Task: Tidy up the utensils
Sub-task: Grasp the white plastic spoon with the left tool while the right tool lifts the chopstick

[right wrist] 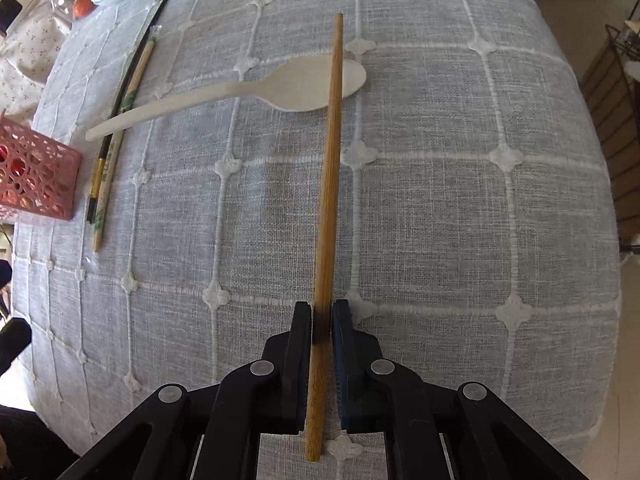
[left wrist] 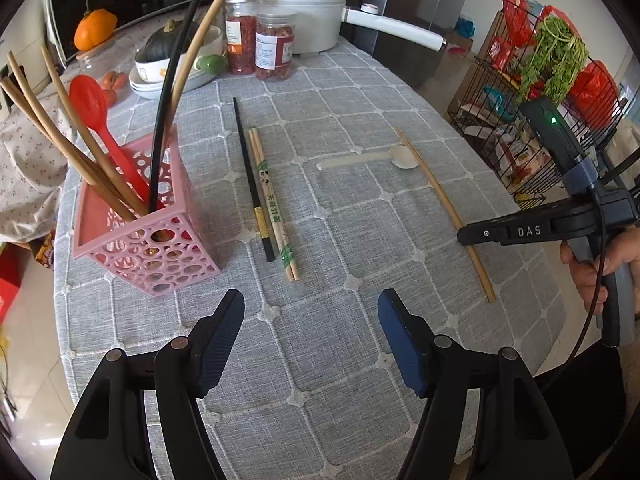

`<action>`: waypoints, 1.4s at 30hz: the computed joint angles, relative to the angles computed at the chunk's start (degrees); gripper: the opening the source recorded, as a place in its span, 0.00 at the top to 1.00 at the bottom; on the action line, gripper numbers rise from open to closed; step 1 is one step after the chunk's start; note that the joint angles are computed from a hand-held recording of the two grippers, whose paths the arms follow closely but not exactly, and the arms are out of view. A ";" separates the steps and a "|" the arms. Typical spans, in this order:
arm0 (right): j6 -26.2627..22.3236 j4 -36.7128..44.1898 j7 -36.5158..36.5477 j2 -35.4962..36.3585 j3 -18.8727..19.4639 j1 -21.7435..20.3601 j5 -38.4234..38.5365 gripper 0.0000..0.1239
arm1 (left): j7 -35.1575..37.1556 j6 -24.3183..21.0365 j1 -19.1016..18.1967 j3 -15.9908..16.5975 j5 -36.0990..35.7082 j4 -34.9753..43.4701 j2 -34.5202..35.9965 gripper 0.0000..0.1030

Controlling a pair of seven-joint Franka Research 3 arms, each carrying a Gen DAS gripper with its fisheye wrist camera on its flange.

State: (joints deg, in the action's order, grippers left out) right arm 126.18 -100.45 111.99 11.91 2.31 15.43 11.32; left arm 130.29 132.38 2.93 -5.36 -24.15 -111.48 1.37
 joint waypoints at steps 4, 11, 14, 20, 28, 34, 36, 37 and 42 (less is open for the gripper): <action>2.53 2.92 1.55 2.07 -0.61 0.27 -2.39 0.71 | -0.07 0.73 -0.39 -0.38 1.26 -0.36 0.30 0.30; 2.12 11.52 0.33 9.39 -1.05 0.04 -3.48 0.74 | -0.87 3.52 -1.27 -1.06 3.79 -1.32 0.73 0.30; 1.34 12.67 -1.39 10.32 -1.01 -0.23 -2.68 0.94 | -1.66 5.14 -1.84 -1.43 6.04 -1.49 1.21 0.30; 5.15 4.98 -3.72 3.57 -1.07 -1.36 -0.01 0.95 | -4.85 5.69 -3.13 -2.75 10.52 1.31 4.04 0.30; 9.45 -6.59 -4.45 -6.07 -1.72 -3.98 3.03 0.95 | -6.98 0.55 -7.22 -6.52 17.71 14.97 14.51 0.30; 10.28 -10.45 -7.20 -8.60 -1.92 -5.78 7.02 0.95 | -5.57 -1.38 -10.53 -8.03 25.01 26.54 23.95 0.30; 10.30 -11.21 -8.10 -9.11 -1.99 -6.18 7.96 0.95 | -6.11 -2.54 -11.56 -8.00 26.65 30.57 26.94 0.30; 10.31 -11.48 -8.54 -9.31 -2.01 -6.34 8.44 0.95 | -6.88 -3.45 -12.15 -7.83 27.41 32.98 28.65 0.30; 10.70 -11.76 -9.74 -9.53 -1.96 -6.65 9.63 0.95 | -11.24 -11.41 -12.89 -8.45 25.90 45.76 36.95 0.48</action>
